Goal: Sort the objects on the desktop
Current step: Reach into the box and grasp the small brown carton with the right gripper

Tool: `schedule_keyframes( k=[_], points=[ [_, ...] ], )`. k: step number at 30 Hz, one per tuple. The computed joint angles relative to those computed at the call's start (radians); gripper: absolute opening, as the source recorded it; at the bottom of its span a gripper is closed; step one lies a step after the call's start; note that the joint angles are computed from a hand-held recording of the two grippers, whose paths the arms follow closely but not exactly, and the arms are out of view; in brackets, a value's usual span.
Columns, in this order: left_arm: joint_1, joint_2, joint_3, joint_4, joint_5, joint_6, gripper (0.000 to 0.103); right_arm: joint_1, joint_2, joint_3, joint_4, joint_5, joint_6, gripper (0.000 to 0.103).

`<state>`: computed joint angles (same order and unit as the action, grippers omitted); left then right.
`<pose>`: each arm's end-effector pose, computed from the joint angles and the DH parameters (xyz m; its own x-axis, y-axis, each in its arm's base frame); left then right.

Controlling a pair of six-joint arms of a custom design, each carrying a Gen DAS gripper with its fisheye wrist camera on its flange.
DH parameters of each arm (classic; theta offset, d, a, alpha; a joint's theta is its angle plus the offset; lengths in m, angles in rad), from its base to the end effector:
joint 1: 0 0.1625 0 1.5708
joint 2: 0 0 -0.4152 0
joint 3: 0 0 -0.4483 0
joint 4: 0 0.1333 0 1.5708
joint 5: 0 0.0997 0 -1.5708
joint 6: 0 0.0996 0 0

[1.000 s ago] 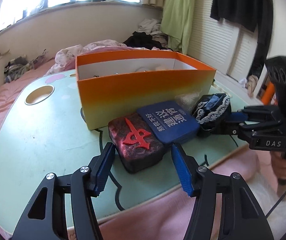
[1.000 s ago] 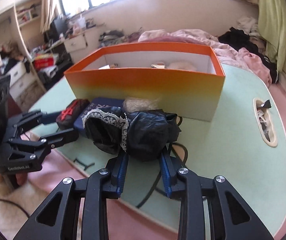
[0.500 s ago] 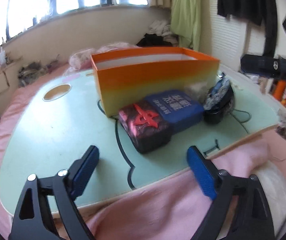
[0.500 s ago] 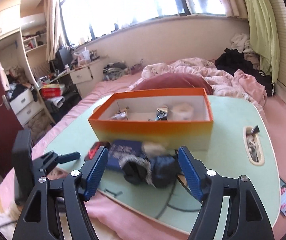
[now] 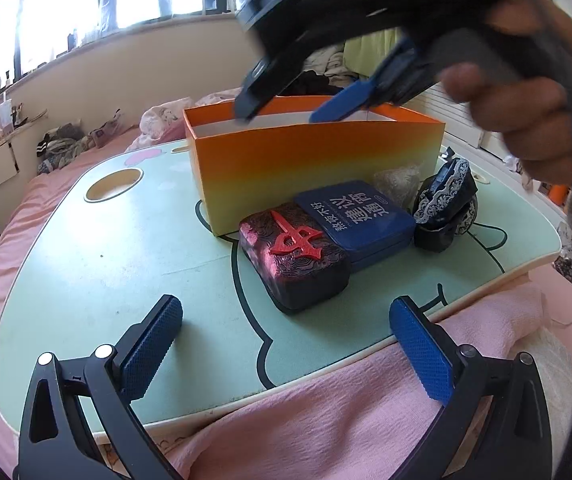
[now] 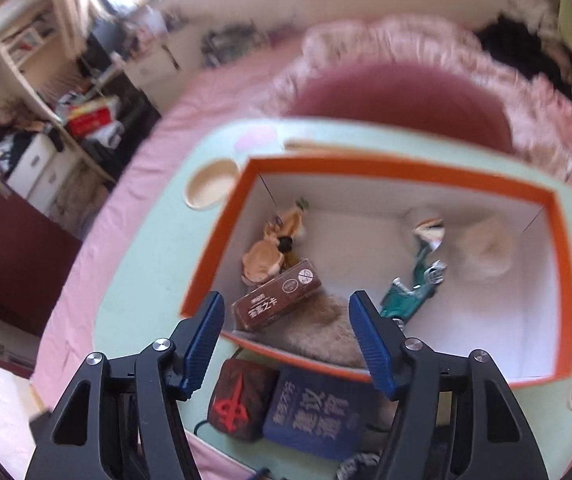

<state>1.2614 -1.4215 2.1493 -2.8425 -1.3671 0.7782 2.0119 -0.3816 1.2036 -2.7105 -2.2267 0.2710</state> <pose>-0.0159 -0.5537 0.2430 -0.5041 0.7135 -0.4865 0.8628 0.4411 -0.2470 0.4114 -0.7014 -0.0551 -0.8774 0.0700 0.4746 -0.1772 0.8721 -0.4561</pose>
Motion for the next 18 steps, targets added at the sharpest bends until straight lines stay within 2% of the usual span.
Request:
schedule_keyframes(
  k=[3, 4, 5, 7, 8, 9, 12, 14, 16, 17, 18],
  points=[
    [0.0, -0.001, 0.004, -0.004, -0.001, 0.0, 0.103, -0.018, 0.028, -0.066, 0.131, 0.013, 0.021, 0.066],
    [0.0, -0.001, 0.004, -0.004, -0.001, 0.0, 0.103, -0.026, 0.032, -0.074, 0.141, 0.024, 0.021, 0.068],
    [0.0, -0.001, 0.003, -0.003, -0.002, -0.001, 0.103, -0.033, 0.029, -0.074, 0.134, 0.04, 0.013, 0.065],
    [0.001, -0.002, 0.003, -0.002, -0.001, 0.0, 0.103, -0.063, -0.007, -0.033, 0.108, 0.166, 0.035, 0.043],
    [0.001, -0.002, 0.003, -0.002, -0.001, 0.0, 0.103, -0.069, -0.023, -0.011, 0.079, 0.193, 0.045, 0.03],
    [0.001, -0.002, 0.003, -0.002, -0.002, 0.0, 0.103, -0.072, -0.036, 0.009, 0.051, 0.204, 0.047, 0.02],
    [0.001, -0.002, 0.003, -0.003, -0.002, -0.001, 0.103, -0.07, -0.072, 0.072, -0.038, 0.217, 0.031, 0.002],
    [0.0, -0.004, 0.005, -0.002, -0.001, -0.001, 0.103, -0.064, -0.078, 0.08, -0.036, 0.184, 0.042, 0.002],
    [0.0, -0.004, 0.005, -0.002, -0.001, -0.001, 0.103, -0.059, -0.079, 0.079, -0.029, 0.144, 0.078, 0.008],
    [0.0, -0.004, 0.004, -0.002, -0.002, -0.001, 0.103, -0.057, -0.08, 0.077, -0.022, 0.117, 0.109, 0.014],
    [0.0, -0.004, 0.004, -0.002, -0.002, -0.001, 0.103, -0.055, -0.077, 0.073, -0.027, 0.102, 0.118, 0.025]
  ],
)
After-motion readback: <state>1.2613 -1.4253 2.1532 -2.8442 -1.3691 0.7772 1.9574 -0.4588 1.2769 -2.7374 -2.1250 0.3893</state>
